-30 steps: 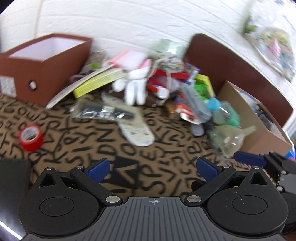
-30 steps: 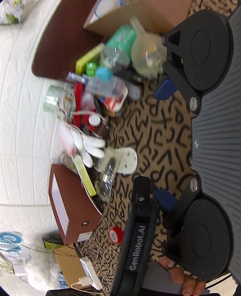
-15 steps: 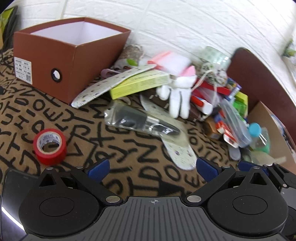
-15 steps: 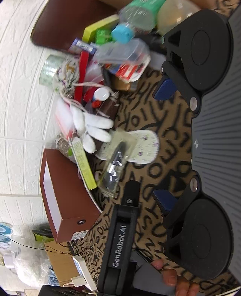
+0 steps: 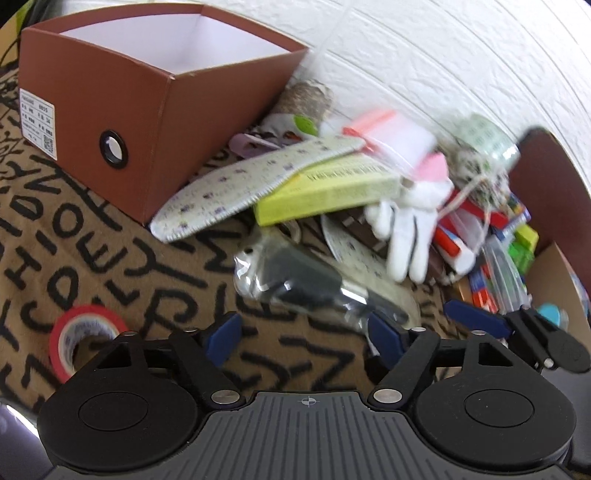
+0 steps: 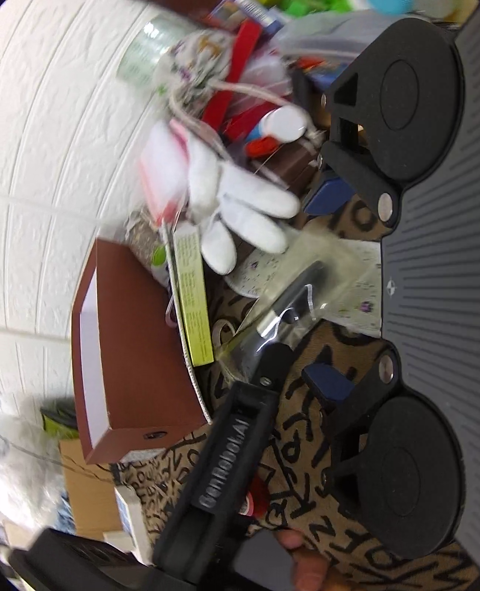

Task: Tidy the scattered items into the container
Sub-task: 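Lower both grippers onto the bagged black brush on the mat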

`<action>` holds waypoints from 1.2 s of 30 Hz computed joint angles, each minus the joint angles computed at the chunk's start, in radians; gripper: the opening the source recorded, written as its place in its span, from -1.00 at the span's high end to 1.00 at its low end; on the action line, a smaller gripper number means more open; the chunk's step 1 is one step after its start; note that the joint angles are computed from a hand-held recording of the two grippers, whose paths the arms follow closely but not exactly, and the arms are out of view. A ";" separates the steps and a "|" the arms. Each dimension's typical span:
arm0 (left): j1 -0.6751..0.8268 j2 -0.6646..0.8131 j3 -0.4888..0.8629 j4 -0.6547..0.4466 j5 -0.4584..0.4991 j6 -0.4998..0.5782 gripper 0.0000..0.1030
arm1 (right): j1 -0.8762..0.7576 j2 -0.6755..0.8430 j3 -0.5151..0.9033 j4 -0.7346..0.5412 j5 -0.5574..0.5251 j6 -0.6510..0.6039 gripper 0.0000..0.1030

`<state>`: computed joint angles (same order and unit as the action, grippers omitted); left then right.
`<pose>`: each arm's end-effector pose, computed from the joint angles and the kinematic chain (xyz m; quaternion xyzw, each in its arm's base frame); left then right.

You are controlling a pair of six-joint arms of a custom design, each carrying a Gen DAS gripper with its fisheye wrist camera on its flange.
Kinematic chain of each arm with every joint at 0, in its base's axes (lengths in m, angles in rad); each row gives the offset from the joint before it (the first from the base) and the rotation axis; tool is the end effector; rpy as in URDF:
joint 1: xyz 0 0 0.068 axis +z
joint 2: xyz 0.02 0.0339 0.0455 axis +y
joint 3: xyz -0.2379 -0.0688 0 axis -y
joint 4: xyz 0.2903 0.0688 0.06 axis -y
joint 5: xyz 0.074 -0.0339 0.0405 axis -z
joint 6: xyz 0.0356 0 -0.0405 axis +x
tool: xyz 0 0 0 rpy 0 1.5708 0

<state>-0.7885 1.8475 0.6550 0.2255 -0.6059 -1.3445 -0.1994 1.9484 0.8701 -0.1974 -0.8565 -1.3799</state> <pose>0.2305 -0.2032 0.0097 -0.3354 0.8520 -0.1108 0.3865 0.3250 -0.0382 0.0141 -0.5515 0.7136 0.1943 0.3859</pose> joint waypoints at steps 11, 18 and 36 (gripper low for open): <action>0.078 0.024 0.030 0.020 0.049 0.103 -0.14 | 0.067 0.084 0.098 -0.057 0.066 0.033 -0.08; 0.034 0.029 0.038 0.009 0.051 0.070 -0.02 | -0.013 -0.063 -0.080 -0.030 0.113 -0.114 0.28; -0.311 0.068 0.159 -0.228 -0.012 -0.124 0.05 | -0.500 -0.107 -0.098 -0.640 0.185 -0.584 0.25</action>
